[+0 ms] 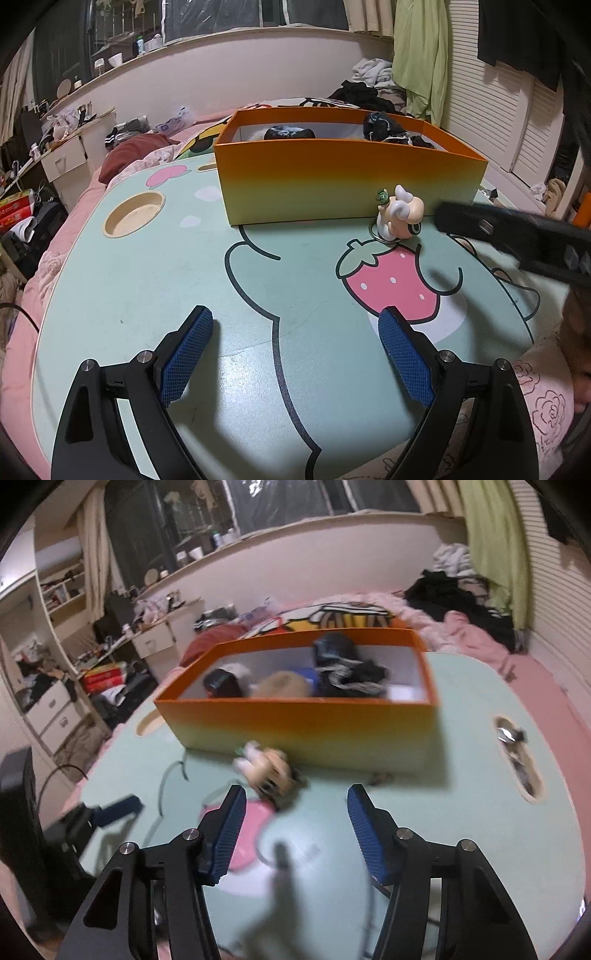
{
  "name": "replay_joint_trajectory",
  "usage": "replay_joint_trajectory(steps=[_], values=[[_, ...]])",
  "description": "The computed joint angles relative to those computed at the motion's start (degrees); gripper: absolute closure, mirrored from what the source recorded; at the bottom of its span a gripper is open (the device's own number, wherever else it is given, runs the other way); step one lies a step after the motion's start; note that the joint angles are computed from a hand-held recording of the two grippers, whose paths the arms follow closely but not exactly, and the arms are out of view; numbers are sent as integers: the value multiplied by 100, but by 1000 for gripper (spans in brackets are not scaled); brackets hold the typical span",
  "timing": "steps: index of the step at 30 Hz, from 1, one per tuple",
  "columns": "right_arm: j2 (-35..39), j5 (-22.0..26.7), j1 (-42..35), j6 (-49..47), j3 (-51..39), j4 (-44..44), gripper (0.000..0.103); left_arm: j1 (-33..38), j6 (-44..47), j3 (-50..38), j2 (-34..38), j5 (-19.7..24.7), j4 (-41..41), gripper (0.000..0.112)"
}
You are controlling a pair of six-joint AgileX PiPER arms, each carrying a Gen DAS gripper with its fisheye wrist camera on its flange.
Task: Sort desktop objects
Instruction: 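Grasp the white figurine on the table with the right tool, then drop the white figurine into the box with the right tool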
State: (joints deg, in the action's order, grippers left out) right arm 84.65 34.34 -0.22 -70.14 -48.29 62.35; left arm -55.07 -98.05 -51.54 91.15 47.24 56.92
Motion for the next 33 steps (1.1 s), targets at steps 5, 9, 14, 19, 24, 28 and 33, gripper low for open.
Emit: replay_joint_trajectory(steps=[5, 9, 14, 19, 24, 28, 33], values=[[569, 57, 501, 980, -768, -849, 45, -5, -29, -5, 8, 9, 16, 21], [972, 195, 558, 1558, -1035, -1311, 64, 36, -189, 109, -93, -161, 135, 21], [639, 1196, -602, -582, -327, 818, 64, 122, -1408, 847, -859, -696, 960, 21], [571, 2441, -1937, -885, -392, 1274, 64, 50, -1417, 779, -852, -534, 1059, 21], [446, 2644, -2186, -315, -1097, 1264, 64, 87, -1153, 550, -553, -657, 914, 21], [557, 2254, -1563, 176, -1700, 1200, 64, 127, -623, 244, -205, -505, 433, 21], [1050, 709, -101, 918, -2167, 193, 62, -31, -365, 50, -19, -97, 221, 21]])
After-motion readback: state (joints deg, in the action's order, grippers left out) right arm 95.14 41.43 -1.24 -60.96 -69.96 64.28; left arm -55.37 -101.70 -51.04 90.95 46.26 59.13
